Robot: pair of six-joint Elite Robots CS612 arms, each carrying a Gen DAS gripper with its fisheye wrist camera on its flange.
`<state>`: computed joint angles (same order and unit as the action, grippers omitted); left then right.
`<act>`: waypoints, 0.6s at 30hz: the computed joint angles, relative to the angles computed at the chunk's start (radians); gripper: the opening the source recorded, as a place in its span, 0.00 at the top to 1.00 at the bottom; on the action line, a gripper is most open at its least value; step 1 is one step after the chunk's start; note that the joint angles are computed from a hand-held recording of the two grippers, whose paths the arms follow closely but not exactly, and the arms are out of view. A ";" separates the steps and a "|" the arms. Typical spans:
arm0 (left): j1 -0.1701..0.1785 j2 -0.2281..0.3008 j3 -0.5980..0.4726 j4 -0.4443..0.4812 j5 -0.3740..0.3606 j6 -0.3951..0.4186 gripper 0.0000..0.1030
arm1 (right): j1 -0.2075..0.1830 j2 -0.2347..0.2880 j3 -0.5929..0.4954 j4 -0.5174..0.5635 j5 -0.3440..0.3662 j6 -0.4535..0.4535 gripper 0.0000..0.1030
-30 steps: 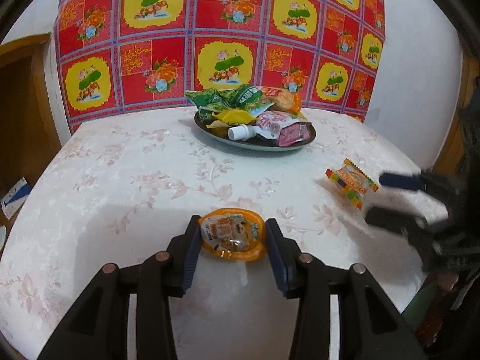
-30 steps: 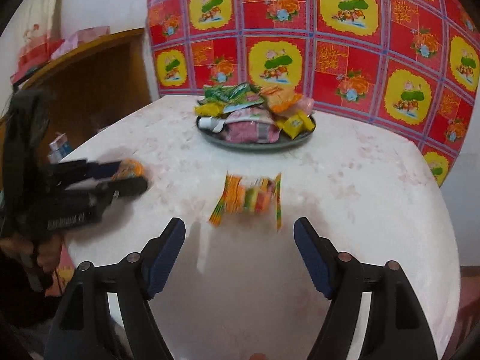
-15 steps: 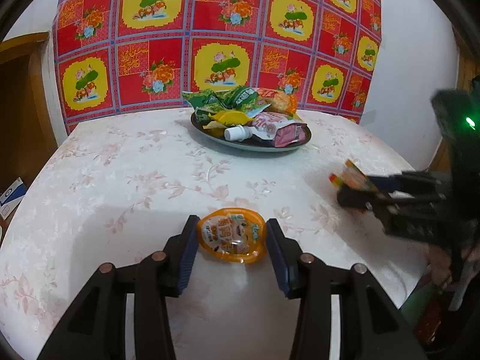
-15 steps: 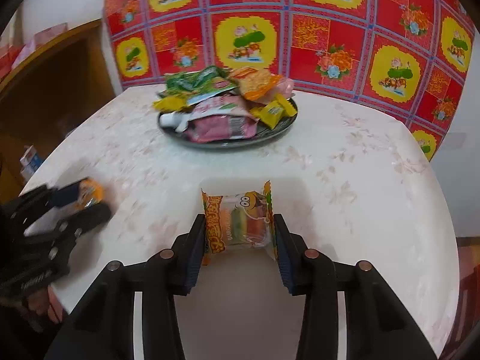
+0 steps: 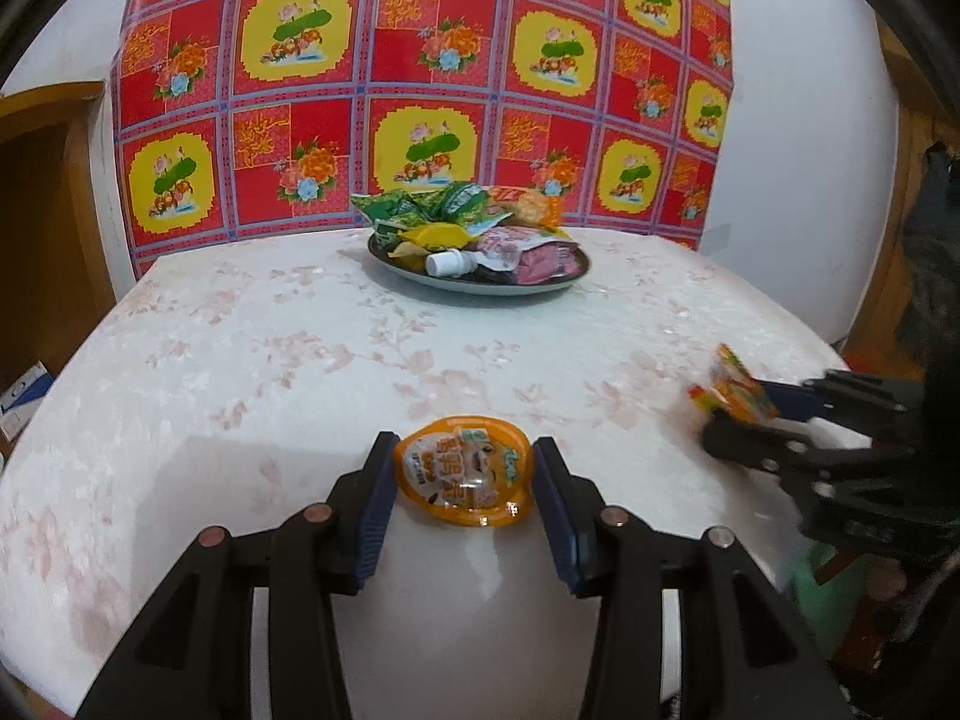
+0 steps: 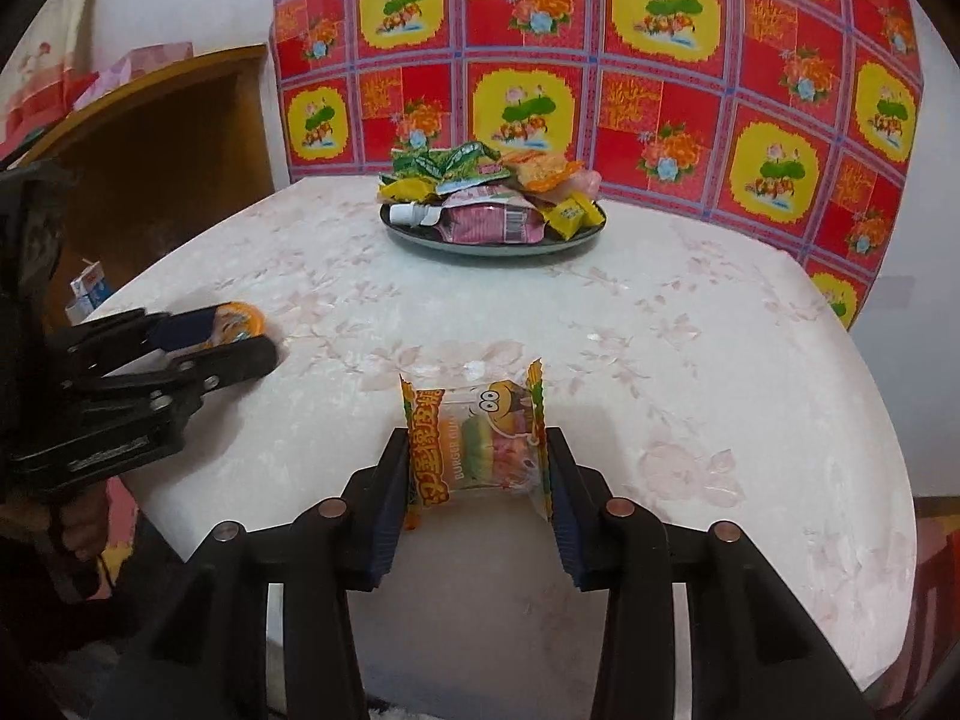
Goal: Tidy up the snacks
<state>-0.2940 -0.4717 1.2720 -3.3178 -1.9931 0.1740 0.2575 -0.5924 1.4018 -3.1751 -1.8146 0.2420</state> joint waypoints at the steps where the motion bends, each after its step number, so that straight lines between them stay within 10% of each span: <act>1: 0.001 -0.001 0.007 -0.011 -0.009 -0.006 0.56 | 0.001 0.003 0.000 -0.013 -0.006 -0.002 0.58; 10: -0.017 0.009 0.039 -0.140 0.068 -0.008 0.55 | 0.015 0.059 -0.015 -0.210 -0.056 0.022 0.28; 15: -0.006 0.017 0.023 -0.128 0.022 -0.043 0.55 | 0.029 0.084 -0.035 -0.257 -0.131 0.029 0.28; 18: -0.011 0.015 0.032 -0.139 0.042 -0.005 0.54 | 0.008 0.069 -0.011 -0.271 -0.047 0.047 0.28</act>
<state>-0.3049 -0.4571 1.3036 -3.4572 -1.9509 0.1694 0.2659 -0.5239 1.3907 -3.4457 -1.8615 0.2886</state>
